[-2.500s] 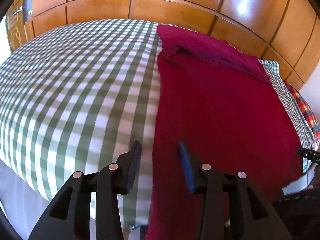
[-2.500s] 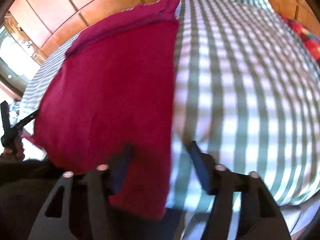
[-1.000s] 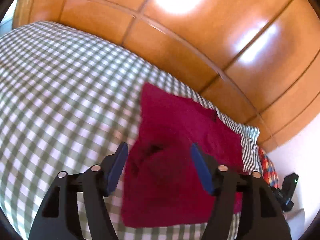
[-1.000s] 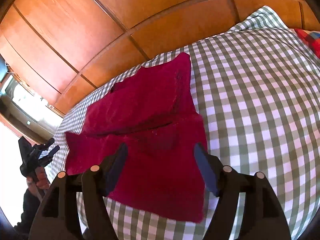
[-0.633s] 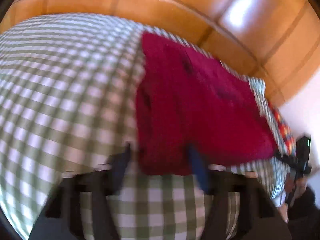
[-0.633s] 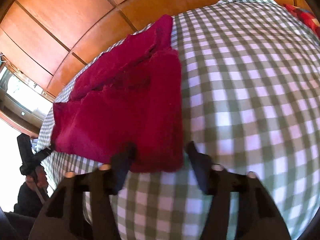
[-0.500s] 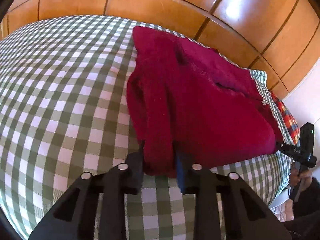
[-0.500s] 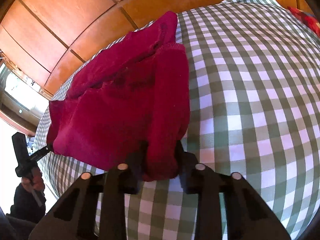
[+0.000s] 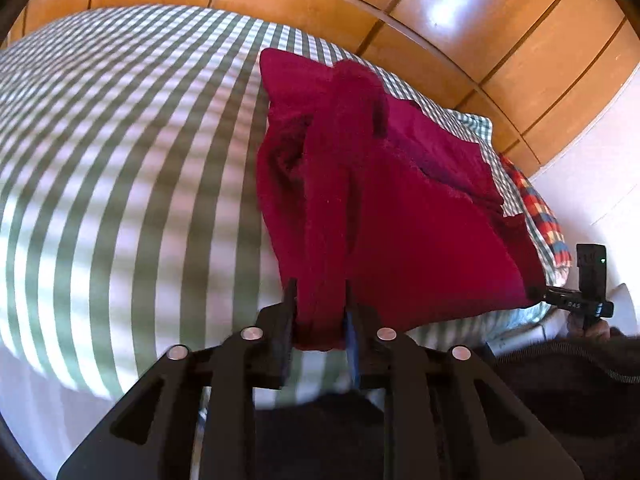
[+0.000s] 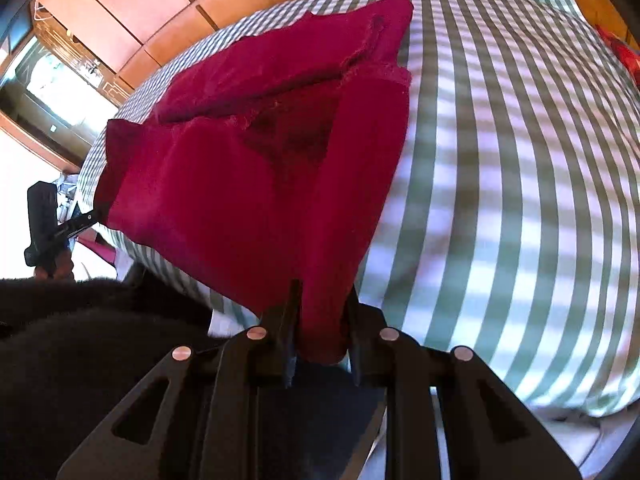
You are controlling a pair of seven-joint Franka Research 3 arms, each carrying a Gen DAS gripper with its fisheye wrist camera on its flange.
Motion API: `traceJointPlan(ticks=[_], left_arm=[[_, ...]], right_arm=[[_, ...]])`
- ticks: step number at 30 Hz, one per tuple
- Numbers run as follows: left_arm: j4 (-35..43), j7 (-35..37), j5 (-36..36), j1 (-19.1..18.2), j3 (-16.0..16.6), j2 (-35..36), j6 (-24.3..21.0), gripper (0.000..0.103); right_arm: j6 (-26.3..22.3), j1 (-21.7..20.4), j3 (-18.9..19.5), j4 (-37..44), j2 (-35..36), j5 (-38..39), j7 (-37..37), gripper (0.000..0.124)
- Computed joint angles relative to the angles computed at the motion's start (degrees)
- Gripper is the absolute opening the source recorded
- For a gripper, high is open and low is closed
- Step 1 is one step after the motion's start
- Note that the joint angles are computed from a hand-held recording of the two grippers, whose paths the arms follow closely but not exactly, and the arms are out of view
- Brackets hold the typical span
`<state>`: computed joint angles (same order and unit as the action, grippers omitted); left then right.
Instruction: Fold small clothes
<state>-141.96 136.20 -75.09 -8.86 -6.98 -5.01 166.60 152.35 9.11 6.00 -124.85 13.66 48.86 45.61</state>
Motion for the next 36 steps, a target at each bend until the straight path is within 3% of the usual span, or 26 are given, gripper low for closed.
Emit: traceJointPlan(ticks=[3,5,7,8,11,14,18,21,23,24,26,28,32,36], left_arm=[[-1.1,-4.3,3.6,-0.2,-0.5,-1.2,2.9,0.028],[-0.2,-2.5,1.5,-0.7,0.6,-1.3,3.7,0.029],[1.9,0.2,-1.2,-0.9,1.1,-0.3,5.0,0.048],[2.9,1.7,-2.3,-0.8,1.0,0.3,5.7,0.051],[6.7,5.5,-3.6,-0.2,0.3,2.8,5.4,0.053],[9.6,2.9,2.4,1.0,-0.8,5.8,5.3,0.053],[12.8,0.6,6.9,3.0,-2.5,9.0,3.9,0.053],[15.0,2.6,5.7,4.8,-4.2,10.7,3.3,0.053],[15.3,4.5,4.7,5.6,-4.9,11.0,3.0,0.041],[15.3,3.0,6.5,5.6,-5.0,11.2,3.5,0.021],[15.0,3.9,5.2,6.2,-5.8,11.0,4.7,0.01],[14.3,10.1,-2.5,7.0,-6.4,9.2,4.3,0.009],[13.0,21.4,-16.8,5.7,-4.1,4.8,2.6,0.008],[14.8,25.3,-21.6,4.8,-2.2,3.8,3.1,0.008]], right_arm=[[-0.5,-1.4,0.4,0.7,0.0,4.6,-0.8,0.059],[1.0,-2.0,0.5,1.0,-0.5,8.9,-2.6,0.062],[4.2,-1.5,0.1,2.0,0.1,9.7,-2.4,0.062],[5.5,-1.4,0.1,2.8,0.7,9.9,-2.3,0.061],[9.3,-0.4,-0.2,5.3,3.2,6.0,1.3,0.052],[9.7,-0.5,0.3,8.0,5.6,2.5,3.9,0.043],[11.5,-0.3,1.6,8.9,7.1,-1.0,5.9,0.022],[13.1,0.4,1.4,8.6,7.4,-4.8,7.7,0.013],[14.4,1.0,1.3,7.9,6.9,-7.2,9.2,0.011],[15.2,1.5,1.2,7.6,6.7,-8.6,10.0,0.01],[16.6,1.8,1.6,7.1,6.1,-10.5,10.9,0.01],[17.7,0.3,3.7,5.5,4.0,-9.6,8.5,0.009],[19.0,-2.1,7.1,4.8,1.1,-3.7,1.2,0.009],[19.3,-2.4,7.6,9.6,2.6,2.3,-4.0,0.009]])
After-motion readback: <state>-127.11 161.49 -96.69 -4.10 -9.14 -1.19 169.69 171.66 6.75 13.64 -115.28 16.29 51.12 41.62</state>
